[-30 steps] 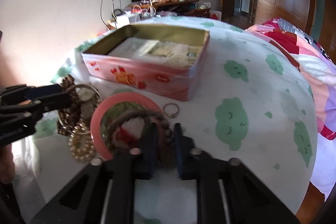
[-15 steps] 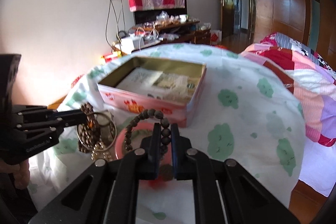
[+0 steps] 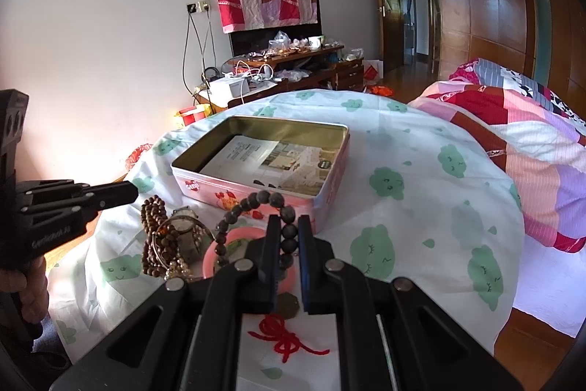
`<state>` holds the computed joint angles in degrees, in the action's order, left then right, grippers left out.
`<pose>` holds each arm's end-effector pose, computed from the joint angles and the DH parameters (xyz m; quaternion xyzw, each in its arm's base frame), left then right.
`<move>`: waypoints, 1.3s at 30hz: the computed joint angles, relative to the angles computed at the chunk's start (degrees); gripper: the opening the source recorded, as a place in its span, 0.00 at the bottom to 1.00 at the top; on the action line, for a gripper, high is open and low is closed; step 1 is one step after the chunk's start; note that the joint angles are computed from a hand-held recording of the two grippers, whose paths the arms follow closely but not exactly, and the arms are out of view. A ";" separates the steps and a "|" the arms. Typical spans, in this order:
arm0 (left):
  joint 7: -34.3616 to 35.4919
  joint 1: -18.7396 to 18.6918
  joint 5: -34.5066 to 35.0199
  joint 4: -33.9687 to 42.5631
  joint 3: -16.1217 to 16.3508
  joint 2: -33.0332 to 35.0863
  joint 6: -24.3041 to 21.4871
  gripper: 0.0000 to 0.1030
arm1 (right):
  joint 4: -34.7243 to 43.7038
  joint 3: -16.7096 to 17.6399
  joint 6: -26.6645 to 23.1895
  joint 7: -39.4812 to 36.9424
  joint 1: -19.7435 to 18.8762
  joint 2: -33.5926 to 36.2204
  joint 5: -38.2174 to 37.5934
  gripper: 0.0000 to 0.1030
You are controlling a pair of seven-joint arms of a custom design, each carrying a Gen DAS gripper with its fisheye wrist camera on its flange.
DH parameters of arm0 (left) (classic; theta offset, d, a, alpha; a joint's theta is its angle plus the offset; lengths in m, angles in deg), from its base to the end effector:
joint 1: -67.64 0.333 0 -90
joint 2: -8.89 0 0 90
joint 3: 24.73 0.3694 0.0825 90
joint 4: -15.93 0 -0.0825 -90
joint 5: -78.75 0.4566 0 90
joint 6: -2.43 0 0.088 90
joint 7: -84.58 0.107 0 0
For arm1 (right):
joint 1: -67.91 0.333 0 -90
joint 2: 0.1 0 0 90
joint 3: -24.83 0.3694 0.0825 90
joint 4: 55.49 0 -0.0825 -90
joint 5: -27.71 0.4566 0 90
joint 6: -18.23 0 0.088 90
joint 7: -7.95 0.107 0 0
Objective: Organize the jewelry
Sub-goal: 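Lift the brown bead strand with the left gripper while the right gripper grasps the dark bead bracelet, then carry both bead pieces over the tin and open both grippers inside it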
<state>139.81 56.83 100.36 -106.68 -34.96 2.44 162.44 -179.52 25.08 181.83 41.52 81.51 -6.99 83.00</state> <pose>0.5742 -0.2432 0.5615 -0.6279 0.6744 -0.3089 0.2356 0.6020 0.1026 0.5441 -0.7409 0.4914 -0.2011 0.4113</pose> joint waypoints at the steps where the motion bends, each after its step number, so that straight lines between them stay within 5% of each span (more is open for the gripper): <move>1: 0.28 -0.03 -0.69 0.10 0.17 0.19 -0.52 0.17 | 0.02 -0.03 -0.17 -0.02 -0.01 0.01 -0.02 0.10; 2: -1.14 0.40 0.27 0.20 0.00 0.35 -1.46 0.44 | 0.04 -0.05 -0.32 -0.02 -0.05 0.07 -0.12 0.10; 4: -7.80 2.00 6.60 -0.09 -0.94 0.19 -2.28 0.72 | -0.04 -0.12 -0.75 0.08 -0.17 0.19 -0.34 0.10; 5: -11.07 2.75 9.78 -0.33 -1.23 0.09 -2.58 0.72 | -0.21 -0.13 -0.90 0.06 -0.21 0.13 -0.36 0.10; 15: -6.50 2.17 0.40 -0.23 0.77 3.12 -1.62 0.72 | -0.56 0.27 -2.15 0.59 -0.42 0.77 -1.53 0.10; 16: -5.11 2.05 -1.14 -0.09 0.84 3.50 -0.95 0.69 | -0.60 0.38 -2.24 0.75 -0.39 0.87 -1.92 0.10; 20: 6.38 0.74 -11.82 -0.42 0.90 3.75 1.83 0.11 | -1.15 0.63 -1.95 0.54 -0.11 0.72 -2.39 0.10; 39: -3.78 2.65 8.31 2.36 -0.22 -1.38 3.72 0.06 | 0.73 -0.13 -1.94 -0.94 -0.05 0.49 -0.12 0.10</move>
<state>136.04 59.48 108.68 -104.32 -35.19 1.06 166.16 -178.79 24.95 179.89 40.58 81.46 -6.50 82.88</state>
